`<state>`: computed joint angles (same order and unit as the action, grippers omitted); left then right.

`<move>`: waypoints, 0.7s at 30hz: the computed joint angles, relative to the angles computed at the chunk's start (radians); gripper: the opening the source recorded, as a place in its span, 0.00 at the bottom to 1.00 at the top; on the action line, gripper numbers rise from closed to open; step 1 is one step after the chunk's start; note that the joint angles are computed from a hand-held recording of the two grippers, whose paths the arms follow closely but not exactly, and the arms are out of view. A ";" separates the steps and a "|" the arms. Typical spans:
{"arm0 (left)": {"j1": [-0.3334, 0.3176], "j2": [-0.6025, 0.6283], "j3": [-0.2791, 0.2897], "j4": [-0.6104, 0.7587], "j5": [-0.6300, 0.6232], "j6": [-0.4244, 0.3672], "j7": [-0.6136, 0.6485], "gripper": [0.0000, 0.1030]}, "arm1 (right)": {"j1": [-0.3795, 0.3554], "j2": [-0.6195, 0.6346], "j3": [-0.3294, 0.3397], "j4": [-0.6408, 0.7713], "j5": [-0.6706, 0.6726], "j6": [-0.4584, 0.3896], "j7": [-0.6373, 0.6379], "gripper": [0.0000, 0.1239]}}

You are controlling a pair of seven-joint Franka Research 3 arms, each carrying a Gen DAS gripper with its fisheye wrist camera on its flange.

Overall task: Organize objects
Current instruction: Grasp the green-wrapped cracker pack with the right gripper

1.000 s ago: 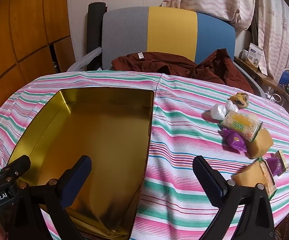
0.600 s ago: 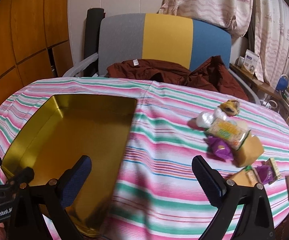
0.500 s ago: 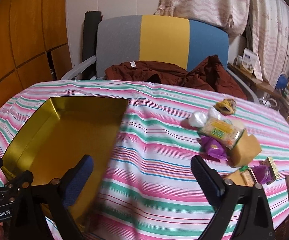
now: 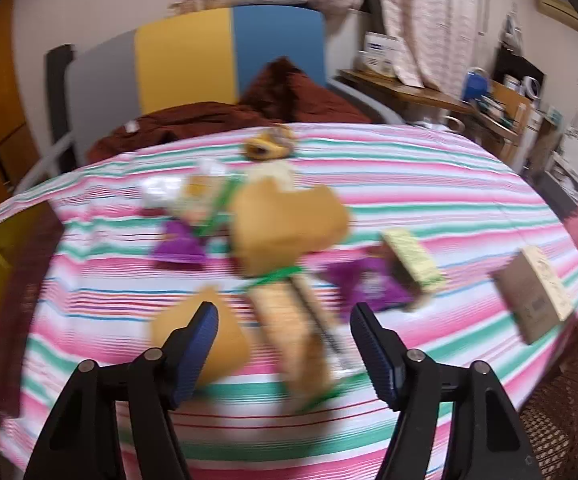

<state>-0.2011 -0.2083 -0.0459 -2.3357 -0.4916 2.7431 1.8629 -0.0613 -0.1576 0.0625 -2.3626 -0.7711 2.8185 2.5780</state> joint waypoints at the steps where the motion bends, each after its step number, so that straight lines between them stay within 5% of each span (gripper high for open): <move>1: -0.018 -0.003 0.017 0.007 -0.050 -0.026 0.038 1.00 | 0.004 0.003 -0.016 -0.009 0.032 0.019 -0.039 0.55; 4: -0.020 0.004 0.010 0.026 -0.090 -0.057 0.058 1.00 | 0.032 0.034 -0.059 -0.023 0.204 0.073 -0.242 0.55; 8: -0.009 0.006 -0.029 0.025 -0.018 -0.024 0.034 1.00 | 0.028 0.072 -0.061 -0.012 0.284 0.083 -0.331 0.54; 12: -0.029 0.013 -0.042 0.035 0.033 -0.004 0.047 1.00 | 0.067 0.093 -0.095 -0.026 0.553 0.136 -0.531 0.49; 16: -0.038 0.053 -0.066 0.079 0.096 -0.016 0.043 1.00 | 0.036 0.067 -0.071 -0.057 0.511 0.147 -0.484 0.36; 21: -0.050 0.130 -0.105 0.157 0.143 -0.027 0.071 1.00 | 0.034 0.020 -0.069 -0.107 0.629 0.150 -0.534 0.35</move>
<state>-0.2508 -0.0787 -0.1509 -2.1787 -0.3487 2.7160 1.9335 -0.0270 -0.1372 -0.0063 -2.4692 -0.1425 2.9687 2.0443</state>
